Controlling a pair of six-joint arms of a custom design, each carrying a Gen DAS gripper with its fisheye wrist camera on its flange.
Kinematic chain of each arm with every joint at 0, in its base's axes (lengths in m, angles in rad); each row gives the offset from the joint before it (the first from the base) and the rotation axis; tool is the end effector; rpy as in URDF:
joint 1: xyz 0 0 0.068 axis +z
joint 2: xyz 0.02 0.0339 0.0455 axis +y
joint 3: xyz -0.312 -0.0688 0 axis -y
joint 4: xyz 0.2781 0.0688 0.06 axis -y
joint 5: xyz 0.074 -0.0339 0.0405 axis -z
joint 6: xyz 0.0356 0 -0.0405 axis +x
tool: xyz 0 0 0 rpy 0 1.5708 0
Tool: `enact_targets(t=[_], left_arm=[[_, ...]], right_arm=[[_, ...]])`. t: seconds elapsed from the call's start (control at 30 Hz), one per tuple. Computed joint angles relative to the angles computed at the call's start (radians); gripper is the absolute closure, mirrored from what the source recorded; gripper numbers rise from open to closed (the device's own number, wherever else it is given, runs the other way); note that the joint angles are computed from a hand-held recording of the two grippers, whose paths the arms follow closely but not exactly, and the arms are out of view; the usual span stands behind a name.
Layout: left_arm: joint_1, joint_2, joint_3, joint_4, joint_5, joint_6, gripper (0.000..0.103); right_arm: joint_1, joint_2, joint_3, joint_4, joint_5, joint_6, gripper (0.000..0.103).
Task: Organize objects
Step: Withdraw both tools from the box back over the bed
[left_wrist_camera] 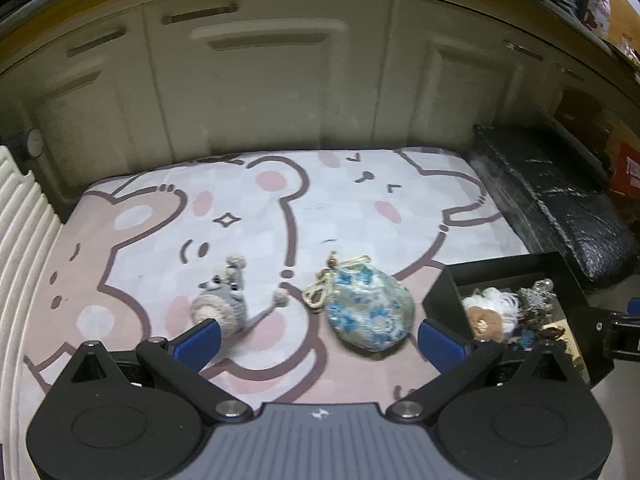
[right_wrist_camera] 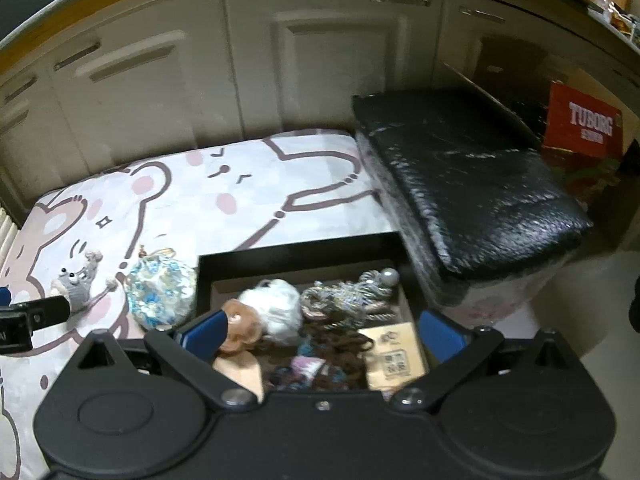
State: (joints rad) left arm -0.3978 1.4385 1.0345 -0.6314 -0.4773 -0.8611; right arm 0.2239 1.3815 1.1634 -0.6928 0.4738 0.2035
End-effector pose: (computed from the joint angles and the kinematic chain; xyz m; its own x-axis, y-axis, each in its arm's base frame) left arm 0.2940 -0.1058 0.2778 -0.6138 -0.4729 -0.6321 -0.5180 0.8455 -0.1296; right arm 0.3064 0.0531 0.3348 -0.7393 0.0161 -0.6732 0.2293 0.9460 -0.2291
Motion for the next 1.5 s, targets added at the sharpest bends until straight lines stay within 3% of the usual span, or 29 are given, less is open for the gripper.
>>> enact_targets(t=[0.6,0.63,1.23,1.5], left_arm=[[0.106,-0.184,-0.145,-0.022,-0.023,-0.005,0.0],[0.114,-0.193,-0.153,-0.023,-0.023,-0.004,0.0],[0.208,-0.272,-0.234,0.023,-0.009,0.023,0.0],[0.241,-0.276,-0.256,0.076,0.022,0.053,0.0]], right_arm=[[0.148,0.117,0.031,0.133,-0.015,-0.017,0.0],[0.118,0.091,-0.024,0.261,-0.145,-0.152,0.0],[0.197,0.184,-0.01,0.368,-0.162,-0.192,0.0],[0.213,0.222,-0.035,0.471,-0.162,-0.262,0.0]])
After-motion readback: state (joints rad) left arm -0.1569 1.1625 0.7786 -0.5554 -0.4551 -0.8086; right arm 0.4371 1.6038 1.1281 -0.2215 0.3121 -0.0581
